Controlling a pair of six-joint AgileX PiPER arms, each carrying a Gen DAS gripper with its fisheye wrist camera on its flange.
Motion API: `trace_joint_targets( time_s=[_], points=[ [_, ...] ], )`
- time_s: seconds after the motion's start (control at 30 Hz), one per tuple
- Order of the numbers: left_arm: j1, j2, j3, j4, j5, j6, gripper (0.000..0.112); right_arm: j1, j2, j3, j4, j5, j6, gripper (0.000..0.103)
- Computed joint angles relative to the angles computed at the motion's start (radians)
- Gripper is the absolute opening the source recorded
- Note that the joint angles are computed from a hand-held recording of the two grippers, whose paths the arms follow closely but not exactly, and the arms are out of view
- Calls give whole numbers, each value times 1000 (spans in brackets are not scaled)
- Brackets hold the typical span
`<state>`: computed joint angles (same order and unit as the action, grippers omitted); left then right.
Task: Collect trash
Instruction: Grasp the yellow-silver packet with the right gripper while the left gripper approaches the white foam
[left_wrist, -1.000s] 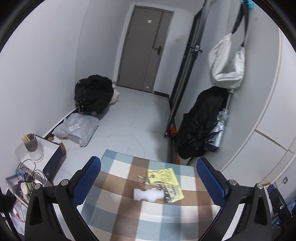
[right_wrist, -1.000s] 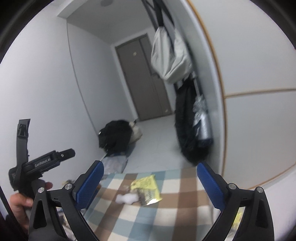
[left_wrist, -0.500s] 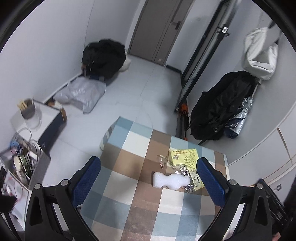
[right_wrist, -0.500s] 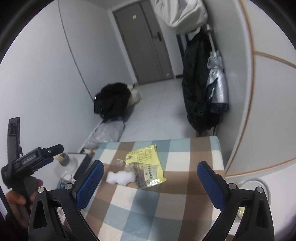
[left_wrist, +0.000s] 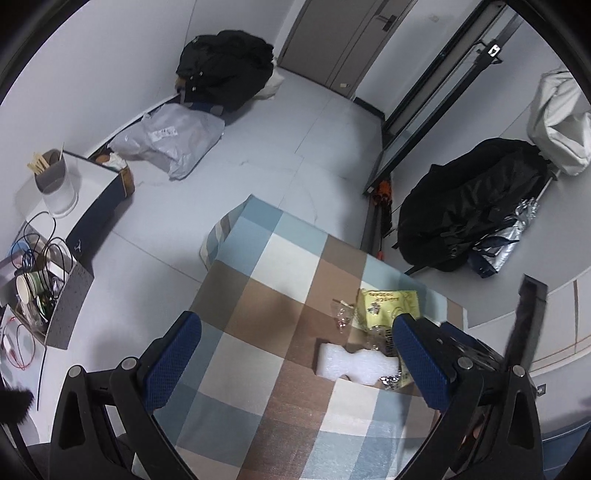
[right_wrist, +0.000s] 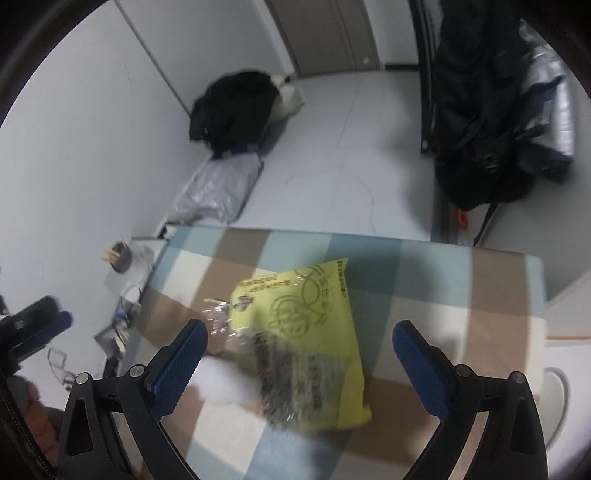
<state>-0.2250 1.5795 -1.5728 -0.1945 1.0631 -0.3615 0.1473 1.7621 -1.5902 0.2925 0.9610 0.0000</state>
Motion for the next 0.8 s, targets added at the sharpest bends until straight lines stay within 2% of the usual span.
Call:
trace_joint_targets(
  time_s=[0.13, 0.27, 0.37, 0.4, 0.53, 0.6, 0.63, 0.8],
  points=[
    [-6, 30, -15, 35, 18, -8, 101, 19, 85, -68, -18, 38, 3, 97],
    [-3, 48, -33, 91, 24, -31, 101, 75, 123, -106, -127, 65, 17, 85],
    [1, 80, -58, 78, 47, -28, 101, 103, 135, -118, -182, 90, 8, 72],
    [-1, 92, -68, 73, 57, -30, 101, 113, 132, -114, -205, 82, 11, 64],
    [-22, 121, -91, 64, 76, -29, 101, 129, 127, -111, -257, 90, 7, 48],
    [-40, 134, -108, 72, 92, -30, 101, 126, 122, -104, -262, 89, -6, 31],
    [-47, 142, -118, 69, 101, -24, 101, 118, 119, -103, -252, 90, -19, 26],
    [-77, 157, -117, 31, 122, 33, 101, 57, 101, -104, -178, 84, -32, 15]
  ],
)
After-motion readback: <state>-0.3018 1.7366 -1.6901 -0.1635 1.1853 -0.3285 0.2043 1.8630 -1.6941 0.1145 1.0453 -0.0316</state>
